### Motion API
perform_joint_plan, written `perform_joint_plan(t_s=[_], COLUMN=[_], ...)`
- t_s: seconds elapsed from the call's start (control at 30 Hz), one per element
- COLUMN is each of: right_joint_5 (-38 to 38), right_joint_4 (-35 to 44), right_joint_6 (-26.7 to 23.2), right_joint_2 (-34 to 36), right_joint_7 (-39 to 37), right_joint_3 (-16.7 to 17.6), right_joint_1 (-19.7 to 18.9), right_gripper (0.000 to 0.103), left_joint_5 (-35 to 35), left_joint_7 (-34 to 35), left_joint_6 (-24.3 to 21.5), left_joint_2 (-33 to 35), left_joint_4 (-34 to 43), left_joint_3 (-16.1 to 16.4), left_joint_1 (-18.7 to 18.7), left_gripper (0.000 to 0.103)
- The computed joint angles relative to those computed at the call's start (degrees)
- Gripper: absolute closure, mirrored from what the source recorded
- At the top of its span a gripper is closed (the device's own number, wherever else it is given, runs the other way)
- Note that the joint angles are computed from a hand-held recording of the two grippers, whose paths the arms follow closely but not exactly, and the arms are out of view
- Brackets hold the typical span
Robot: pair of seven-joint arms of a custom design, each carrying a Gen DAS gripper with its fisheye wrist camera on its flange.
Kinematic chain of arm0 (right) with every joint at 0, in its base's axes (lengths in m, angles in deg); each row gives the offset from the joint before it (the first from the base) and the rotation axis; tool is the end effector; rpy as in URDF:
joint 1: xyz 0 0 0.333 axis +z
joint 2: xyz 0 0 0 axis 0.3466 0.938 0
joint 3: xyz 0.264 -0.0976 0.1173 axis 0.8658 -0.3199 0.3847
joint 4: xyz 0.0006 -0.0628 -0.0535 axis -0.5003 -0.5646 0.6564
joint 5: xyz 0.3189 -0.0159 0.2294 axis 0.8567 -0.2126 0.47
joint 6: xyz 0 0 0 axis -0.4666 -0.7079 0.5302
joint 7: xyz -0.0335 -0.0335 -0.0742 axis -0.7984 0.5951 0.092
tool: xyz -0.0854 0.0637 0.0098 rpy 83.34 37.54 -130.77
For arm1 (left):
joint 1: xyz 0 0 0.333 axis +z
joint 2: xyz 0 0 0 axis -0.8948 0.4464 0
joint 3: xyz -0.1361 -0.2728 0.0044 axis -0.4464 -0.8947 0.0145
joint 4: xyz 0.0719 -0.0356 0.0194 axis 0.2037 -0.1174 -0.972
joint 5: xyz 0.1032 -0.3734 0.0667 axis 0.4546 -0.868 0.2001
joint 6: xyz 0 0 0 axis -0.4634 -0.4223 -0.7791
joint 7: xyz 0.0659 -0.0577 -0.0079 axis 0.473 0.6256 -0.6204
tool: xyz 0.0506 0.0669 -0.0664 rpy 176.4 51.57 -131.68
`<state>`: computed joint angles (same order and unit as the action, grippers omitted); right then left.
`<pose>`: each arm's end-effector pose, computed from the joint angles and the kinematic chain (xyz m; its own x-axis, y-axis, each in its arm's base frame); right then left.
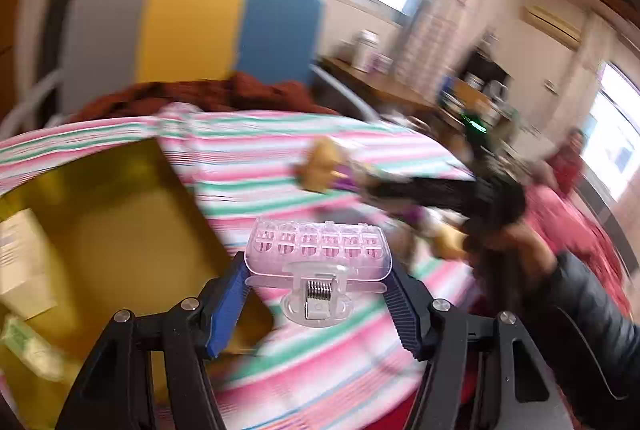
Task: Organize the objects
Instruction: 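Carry the curler and sock to the gold tray and release both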
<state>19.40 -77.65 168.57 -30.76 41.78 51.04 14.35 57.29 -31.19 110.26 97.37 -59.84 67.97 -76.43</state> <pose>0.7631 -0.0098 0.4400 0.2780 -0.8973 -0.3429 -0.8629 -0.0764 -0.4996 0.5821 -0.2415 0.4837 -0.0935 -0.9498 0.2985 -0.6813 -0.1576 -0.7149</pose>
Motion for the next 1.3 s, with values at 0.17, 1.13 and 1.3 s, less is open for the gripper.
perform_joint_plan(t_s=[0.17,1.13,1.3], right_joint_5=[2.8,11.0,8.8], right_joint_4=[-3.6,-16.0,-11.3], right_joint_6=[2.1,2.7,0.7], right_joint_2=[-2.7,-13.9,-10.4], right_joint_7=[-4.5,-13.4,-8.4], right_joint_3=[1.5,3.1,3.6], right_joint_1=[-0.8,13.5,14.8], right_gripper=[0.031,0.030,0.018], left_joint_5=[15.2,23.6,24.1], left_joint_7=[-19.1,-39.2,-41.1], left_joint_6=[-2.0,-6.4,-5.4], left_joint_2=[-4.0,-21.5,-23.7], left_joint_4=[-5.0,-26.4,-28.3], left_joint_3=[6.2,-5.7,-6.5], left_joint_1=[-0.4,19.4,21.1], left_gripper=[0.037,0.029,0.029])
